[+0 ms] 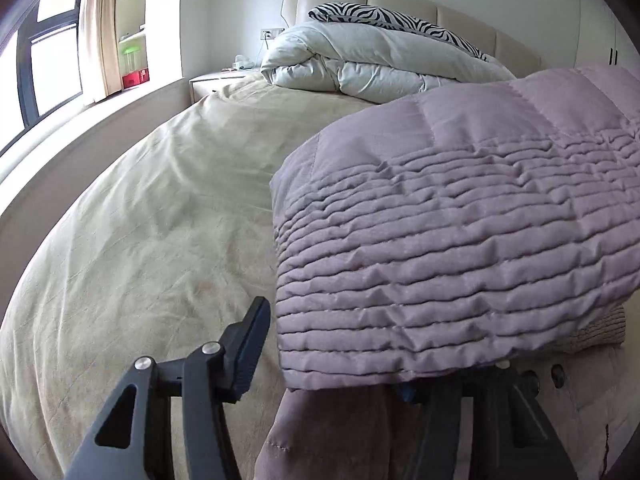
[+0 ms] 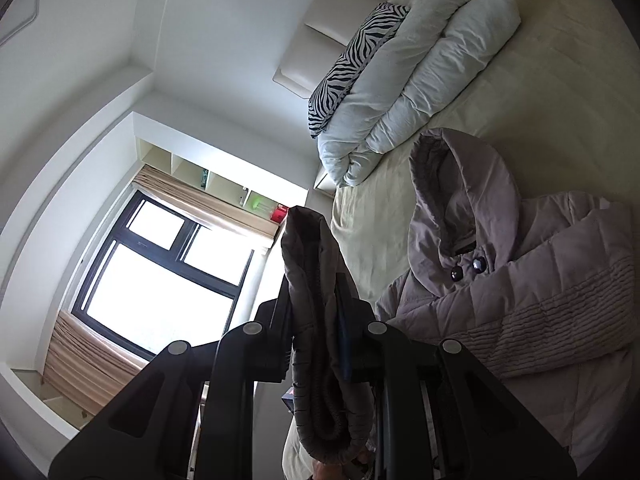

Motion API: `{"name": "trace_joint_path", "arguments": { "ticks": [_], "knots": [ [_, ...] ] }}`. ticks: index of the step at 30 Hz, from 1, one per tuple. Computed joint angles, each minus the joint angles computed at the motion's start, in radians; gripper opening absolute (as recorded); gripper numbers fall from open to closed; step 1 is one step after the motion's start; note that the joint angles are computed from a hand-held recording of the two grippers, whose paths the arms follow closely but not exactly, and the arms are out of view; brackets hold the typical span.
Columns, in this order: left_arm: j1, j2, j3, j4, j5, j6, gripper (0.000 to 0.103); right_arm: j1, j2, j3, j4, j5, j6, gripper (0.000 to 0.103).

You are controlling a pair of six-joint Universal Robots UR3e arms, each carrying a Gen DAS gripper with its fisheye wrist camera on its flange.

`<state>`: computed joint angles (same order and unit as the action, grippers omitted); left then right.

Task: Fold large clothes
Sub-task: 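Fold the second coat side inward over the front with the right gripper, release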

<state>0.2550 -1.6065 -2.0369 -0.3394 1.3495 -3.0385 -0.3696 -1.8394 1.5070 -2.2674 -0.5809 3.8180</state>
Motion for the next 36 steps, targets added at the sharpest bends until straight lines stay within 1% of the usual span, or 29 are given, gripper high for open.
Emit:
{"name": "trace_joint_path", "arguments": {
  "ticks": [1,3,5,8,9,10,12,14,18,20,21,25,27,28,29,31,33,34,35,36],
  "knots": [
    [0.014,-0.008,-0.006,0.004,-0.012,-0.011,0.042,-0.033,-0.026,0.049,0.004,0.015,-0.019,0.017],
    [0.053,-0.014,-0.021,0.011,-0.047,-0.042,0.042,-0.085,-0.075,0.173,0.004,0.023,-0.081,0.017],
    [0.081,-0.017,-0.036,0.019,-0.072,-0.068,0.042,-0.122,-0.111,0.269,0.047,0.011,-0.152,0.017],
    [0.128,-0.007,-0.064,0.026,-0.129,-0.083,0.043,-0.175,-0.135,0.455,0.029,-0.001,-0.225,0.017],
    [0.143,-0.001,-0.077,0.029,-0.144,-0.092,0.047,-0.186,-0.134,0.508,0.018,-0.018,-0.243,0.017],
    [0.154,0.001,-0.084,0.034,-0.147,-0.106,0.055,-0.19,-0.125,0.553,0.004,-0.043,-0.255,0.017],
    [0.17,0.011,-0.1,0.044,-0.157,-0.123,0.062,-0.185,-0.091,0.644,-0.04,-0.082,-0.277,0.017],
    [0.171,0.012,-0.108,0.046,-0.147,-0.119,0.062,-0.172,-0.071,0.704,-0.082,-0.144,-0.293,0.017],
    [0.194,0.004,-0.121,0.034,-0.164,-0.121,0.062,-0.204,-0.047,0.827,-0.204,-0.163,-0.284,0.017],
    [0.199,0.011,-0.125,0.022,-0.169,-0.11,0.062,-0.211,-0.027,0.854,-0.242,-0.177,-0.294,0.017],
    [0.198,0.019,-0.114,-0.008,-0.171,-0.097,0.063,-0.207,-0.012,0.862,-0.265,-0.187,-0.296,0.017],
    [0.248,0.153,-0.162,-0.123,-0.214,-0.02,0.063,-0.197,0.009,0.864,-0.313,-0.195,-0.276,0.017],
    [0.274,0.234,-0.178,-0.214,-0.231,0.032,0.063,-0.17,-0.005,0.822,-0.304,-0.218,-0.28,0.017],
    [0.285,0.279,-0.178,-0.278,-0.238,0.061,0.063,-0.151,-0.009,0.801,-0.306,-0.236,-0.279,0.017],
    [0.298,0.334,-0.179,-0.346,-0.249,0.093,0.063,-0.131,-0.022,0.76,-0.278,-0.255,-0.28,0.017],
    [0.334,0.469,-0.194,-0.433,-0.299,0.153,0.063,-0.088,-0.013,0.695,-0.269,-0.295,-0.281,0.017],
    [0.314,0.539,-0.177,-0.417,-0.299,0.161,0.065,-0.048,0.015,0.639,-0.253,-0.352,-0.293,0.017],
    [0.279,0.524,-0.151,-0.369,-0.284,0.143,0.069,-0.038,0.032,0.619,-0.239,-0.377,-0.299,0.017],
    [0.225,0.479,-0.125,-0.285,-0.249,0.116,0.072,-0.028,0.051,0.611,-0.243,-0.403,-0.296,0.017],
    [0.145,0.395,-0.08,-0.188,-0.181,0.094,0.077,-0.02,0.07,0.61,-0.244,-0.428,-0.299,0.017]
  ]
}}
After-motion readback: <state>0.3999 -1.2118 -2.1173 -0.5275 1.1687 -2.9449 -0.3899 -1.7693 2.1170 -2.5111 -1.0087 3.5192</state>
